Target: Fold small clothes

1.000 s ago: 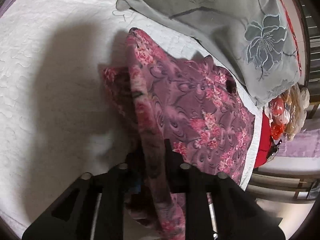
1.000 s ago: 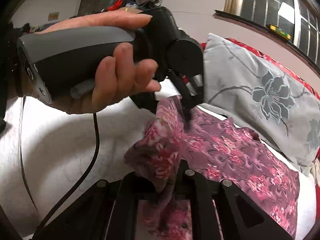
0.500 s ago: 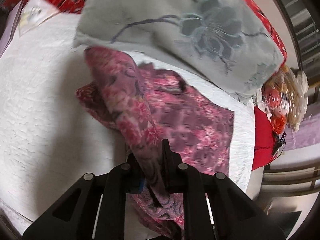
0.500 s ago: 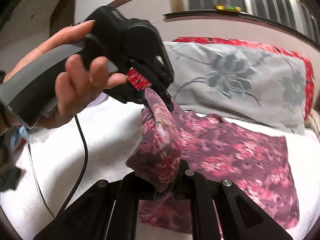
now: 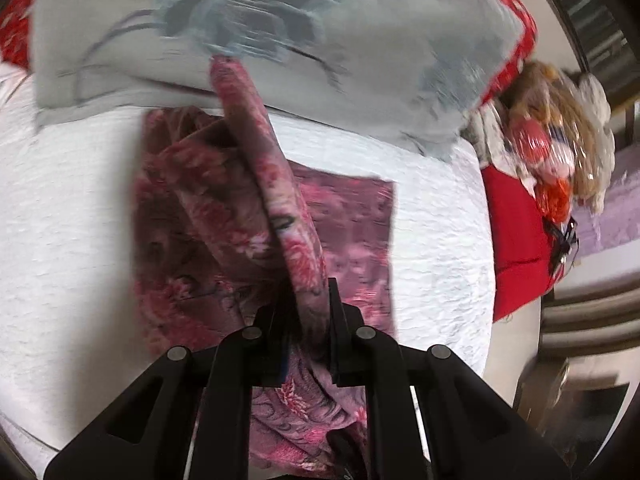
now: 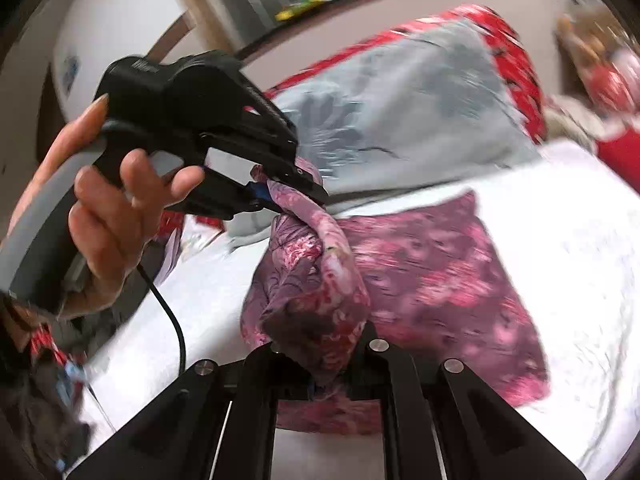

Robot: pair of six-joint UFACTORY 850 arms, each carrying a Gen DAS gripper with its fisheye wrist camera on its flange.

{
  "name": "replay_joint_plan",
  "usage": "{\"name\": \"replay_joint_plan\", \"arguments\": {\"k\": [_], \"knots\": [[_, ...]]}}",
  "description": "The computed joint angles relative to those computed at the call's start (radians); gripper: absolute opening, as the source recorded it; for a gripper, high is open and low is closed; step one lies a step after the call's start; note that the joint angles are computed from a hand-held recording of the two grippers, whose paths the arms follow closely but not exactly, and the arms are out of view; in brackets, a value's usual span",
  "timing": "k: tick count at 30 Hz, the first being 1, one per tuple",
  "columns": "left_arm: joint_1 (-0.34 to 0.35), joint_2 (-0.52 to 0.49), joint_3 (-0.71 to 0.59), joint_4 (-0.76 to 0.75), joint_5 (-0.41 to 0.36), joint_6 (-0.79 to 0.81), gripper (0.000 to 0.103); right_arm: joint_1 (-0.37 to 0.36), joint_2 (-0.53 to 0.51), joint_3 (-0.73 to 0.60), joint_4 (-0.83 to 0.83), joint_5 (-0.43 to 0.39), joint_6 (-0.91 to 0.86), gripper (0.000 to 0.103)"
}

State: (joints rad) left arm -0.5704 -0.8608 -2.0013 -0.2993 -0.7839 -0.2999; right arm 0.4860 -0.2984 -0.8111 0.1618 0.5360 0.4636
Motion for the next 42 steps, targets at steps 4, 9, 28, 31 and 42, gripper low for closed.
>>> {"name": "replay_joint_plan", "arguments": {"k": [4,9,28,31,42], "knots": [[-0.044,-0.129,-0.19,-0.004,-0.083,-0.007,0.007,-0.05,0.017,0.055,-0.017,0.01,0.123,0.008],[-0.083,-0.21,-0.313,0.061,-0.134,-0.058,0.009,-0.139,-0.039,0.071,-0.328,-0.002,0.525,0.009],[0.107,0.188,0.457,-0.254,0.304,0.112,0.054,-0.317,-0.307,-0.375,-1.257,0.003,1.294,0.053],[0.121,0.224,0.509,-0.386,0.327,0.248,0.054,-0.313,-0.316,-0.393,-1.216,0.007,1.196,0.006],[0.092,0.188,0.488,-0.12,0.343,0.021,0.054,-0.334,-0.318,-0.472,-1.644,-0.246,1.504,0.012]]}}
